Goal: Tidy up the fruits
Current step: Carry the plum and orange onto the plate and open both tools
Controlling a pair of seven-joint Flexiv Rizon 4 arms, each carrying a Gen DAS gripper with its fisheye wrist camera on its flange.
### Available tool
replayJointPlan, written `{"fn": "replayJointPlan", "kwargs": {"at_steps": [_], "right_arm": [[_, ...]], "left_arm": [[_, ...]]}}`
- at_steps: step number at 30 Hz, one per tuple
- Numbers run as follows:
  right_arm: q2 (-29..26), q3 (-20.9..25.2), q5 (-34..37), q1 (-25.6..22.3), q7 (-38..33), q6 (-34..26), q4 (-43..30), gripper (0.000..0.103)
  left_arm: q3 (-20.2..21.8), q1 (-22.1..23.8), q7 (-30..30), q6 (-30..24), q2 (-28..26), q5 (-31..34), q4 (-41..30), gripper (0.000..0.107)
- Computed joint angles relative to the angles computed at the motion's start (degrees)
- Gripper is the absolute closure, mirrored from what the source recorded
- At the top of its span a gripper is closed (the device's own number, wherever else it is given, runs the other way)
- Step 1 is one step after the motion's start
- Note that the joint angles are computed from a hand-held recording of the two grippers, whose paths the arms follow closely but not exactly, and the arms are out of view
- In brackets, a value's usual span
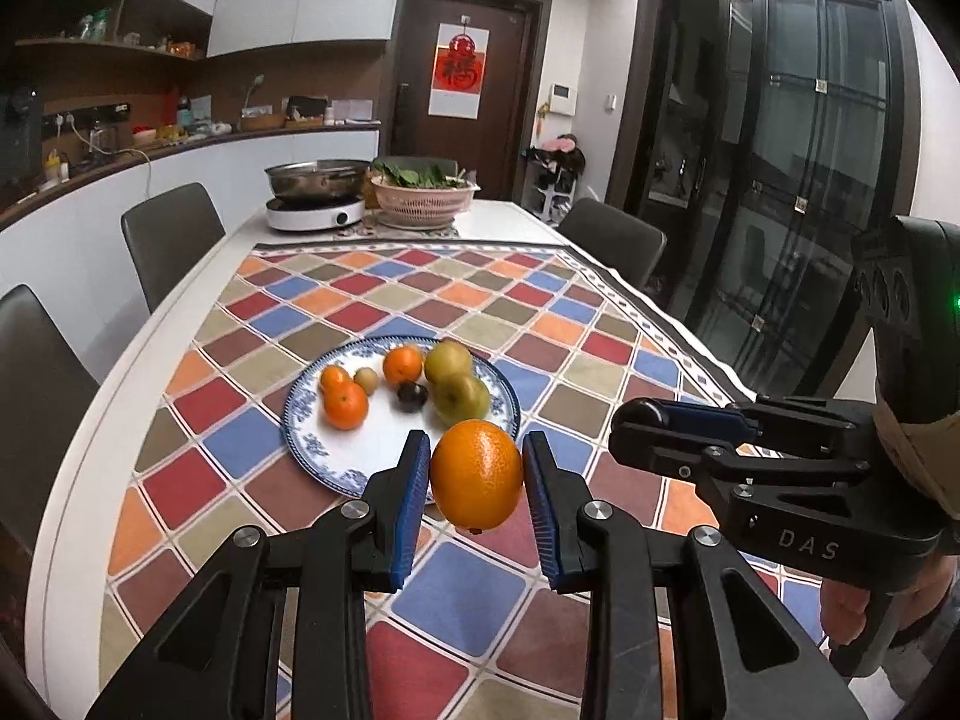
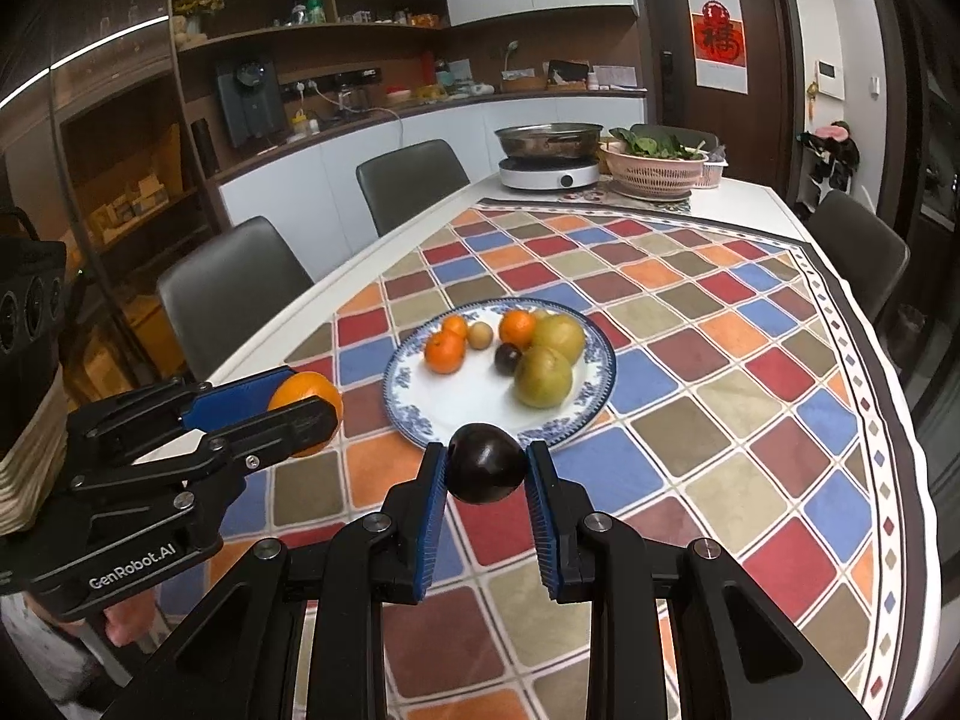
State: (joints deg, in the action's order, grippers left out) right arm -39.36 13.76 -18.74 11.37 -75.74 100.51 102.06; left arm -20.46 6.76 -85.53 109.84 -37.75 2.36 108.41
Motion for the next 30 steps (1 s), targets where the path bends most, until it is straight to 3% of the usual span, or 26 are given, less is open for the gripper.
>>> {"fn": "replayJointPlan", "kwargs": {"at_steps": [14, 30], "right_arm": [[-1.40, -1.50, 0.48, 3.94, 1.35, -2.13, -4.62, 0.076], [-8.27, -0.30, 1.31, 4.75, -0.29, -8.57, -15.94, 0.076]], "left_arm": [[-3.89, 6.15, 1.69, -0.69, -1.80, 3.06, -2.33, 0.075], [-6.48, 8.10, 7.80, -4.77, -7.46, 0.05, -8.91, 0.075]]}}
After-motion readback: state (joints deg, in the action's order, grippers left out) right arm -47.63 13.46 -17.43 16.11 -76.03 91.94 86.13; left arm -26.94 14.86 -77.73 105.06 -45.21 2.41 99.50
